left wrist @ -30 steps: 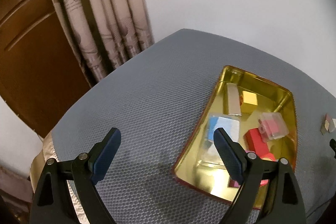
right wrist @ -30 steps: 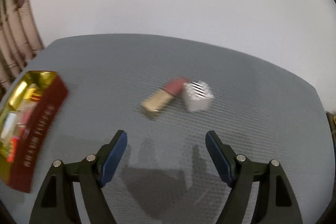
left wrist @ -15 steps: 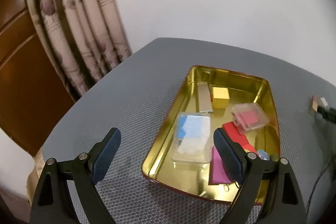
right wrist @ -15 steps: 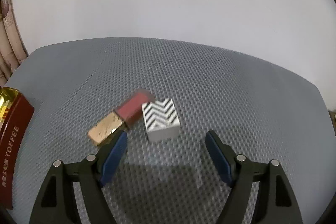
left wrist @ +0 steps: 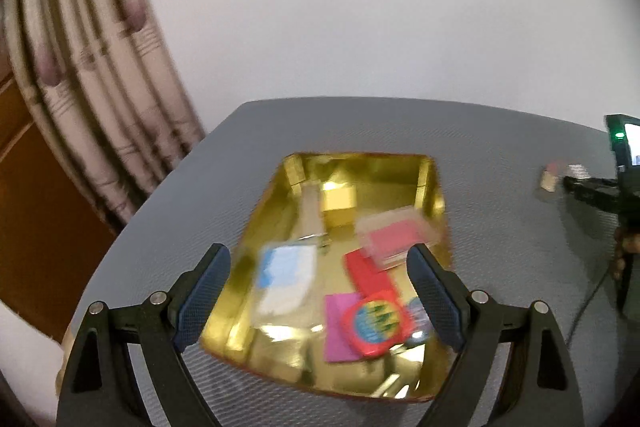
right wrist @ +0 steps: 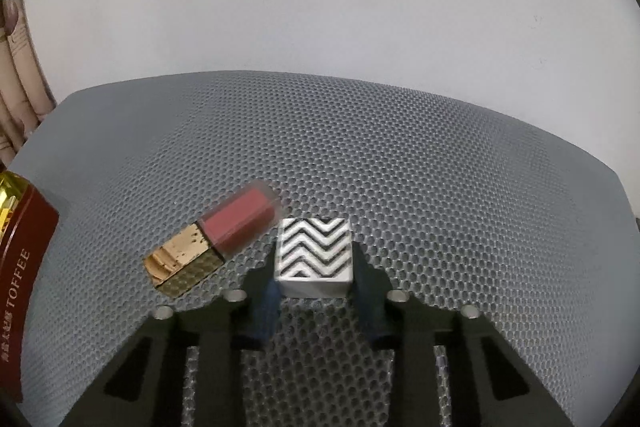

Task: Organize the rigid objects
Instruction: 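Grasp the white chevron cube with the right tool, then grasp the gold red-capped lipstick with the left tool while the right tool holds the cube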

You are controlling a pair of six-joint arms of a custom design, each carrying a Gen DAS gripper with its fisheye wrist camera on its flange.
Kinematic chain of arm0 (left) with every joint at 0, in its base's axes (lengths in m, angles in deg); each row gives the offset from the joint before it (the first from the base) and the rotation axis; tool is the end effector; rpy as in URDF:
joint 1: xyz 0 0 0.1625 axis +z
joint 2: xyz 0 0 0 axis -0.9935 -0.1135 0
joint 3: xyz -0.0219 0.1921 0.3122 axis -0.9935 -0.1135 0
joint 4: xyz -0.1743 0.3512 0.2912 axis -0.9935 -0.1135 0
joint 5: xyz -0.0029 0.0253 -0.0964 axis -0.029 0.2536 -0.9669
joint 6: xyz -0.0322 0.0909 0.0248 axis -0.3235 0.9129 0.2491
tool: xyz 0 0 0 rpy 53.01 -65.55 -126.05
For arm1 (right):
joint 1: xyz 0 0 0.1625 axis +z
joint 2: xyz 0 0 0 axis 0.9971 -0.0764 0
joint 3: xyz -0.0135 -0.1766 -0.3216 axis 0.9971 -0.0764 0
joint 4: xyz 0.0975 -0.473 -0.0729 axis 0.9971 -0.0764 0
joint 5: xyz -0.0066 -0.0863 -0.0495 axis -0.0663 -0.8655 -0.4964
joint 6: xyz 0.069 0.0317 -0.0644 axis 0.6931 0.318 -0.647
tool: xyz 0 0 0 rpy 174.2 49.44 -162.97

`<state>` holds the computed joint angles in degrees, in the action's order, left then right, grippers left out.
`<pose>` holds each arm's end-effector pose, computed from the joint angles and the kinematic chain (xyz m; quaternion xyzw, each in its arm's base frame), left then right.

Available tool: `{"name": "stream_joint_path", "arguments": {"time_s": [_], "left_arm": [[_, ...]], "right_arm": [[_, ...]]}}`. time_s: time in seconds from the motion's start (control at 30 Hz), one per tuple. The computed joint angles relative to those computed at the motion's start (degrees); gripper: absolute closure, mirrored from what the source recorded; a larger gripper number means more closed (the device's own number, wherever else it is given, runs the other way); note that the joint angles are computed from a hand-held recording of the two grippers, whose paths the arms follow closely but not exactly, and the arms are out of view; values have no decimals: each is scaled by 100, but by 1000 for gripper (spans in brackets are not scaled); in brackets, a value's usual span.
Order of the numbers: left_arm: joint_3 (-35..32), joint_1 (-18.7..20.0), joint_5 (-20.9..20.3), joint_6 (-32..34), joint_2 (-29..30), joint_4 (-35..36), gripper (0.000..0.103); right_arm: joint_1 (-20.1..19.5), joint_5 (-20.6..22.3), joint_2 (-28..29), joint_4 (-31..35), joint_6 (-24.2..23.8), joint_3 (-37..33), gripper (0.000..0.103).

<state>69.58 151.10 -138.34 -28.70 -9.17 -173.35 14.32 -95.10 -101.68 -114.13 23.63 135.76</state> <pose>-0.1018 -0.7243 0.3169 0.4379 0.8086 -0.2613 0.2935 0.1791 -0.7119 0.1192 -0.0327 -0.8306 0.3722 0.4128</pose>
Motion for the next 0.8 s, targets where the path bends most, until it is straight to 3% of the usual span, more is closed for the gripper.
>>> {"name": "stream_joint_path", "arguments": {"time_s": [0.1, 0.43, 0.57, 0.7, 0.8], "left_arm": [[206, -130, -124, 100, -70, 70, 15], [723, -520, -751, 474, -106, 768, 15], [608, -687, -864, 478, 200, 1113, 15], [288, -804, -919, 324, 664, 1556, 15], [11, -835, -940, 126, 1007, 1812, 15]], "right_arm": [[83, -89, 128, -62, 9, -20, 73], [241, -508, -299, -518, 235, 981, 73], [300, -736, -460, -773, 352, 1391, 73], [279, -629, -545, -842, 578, 1559, 73], [282, -736, -491, -908, 461, 1550, 73]]}}
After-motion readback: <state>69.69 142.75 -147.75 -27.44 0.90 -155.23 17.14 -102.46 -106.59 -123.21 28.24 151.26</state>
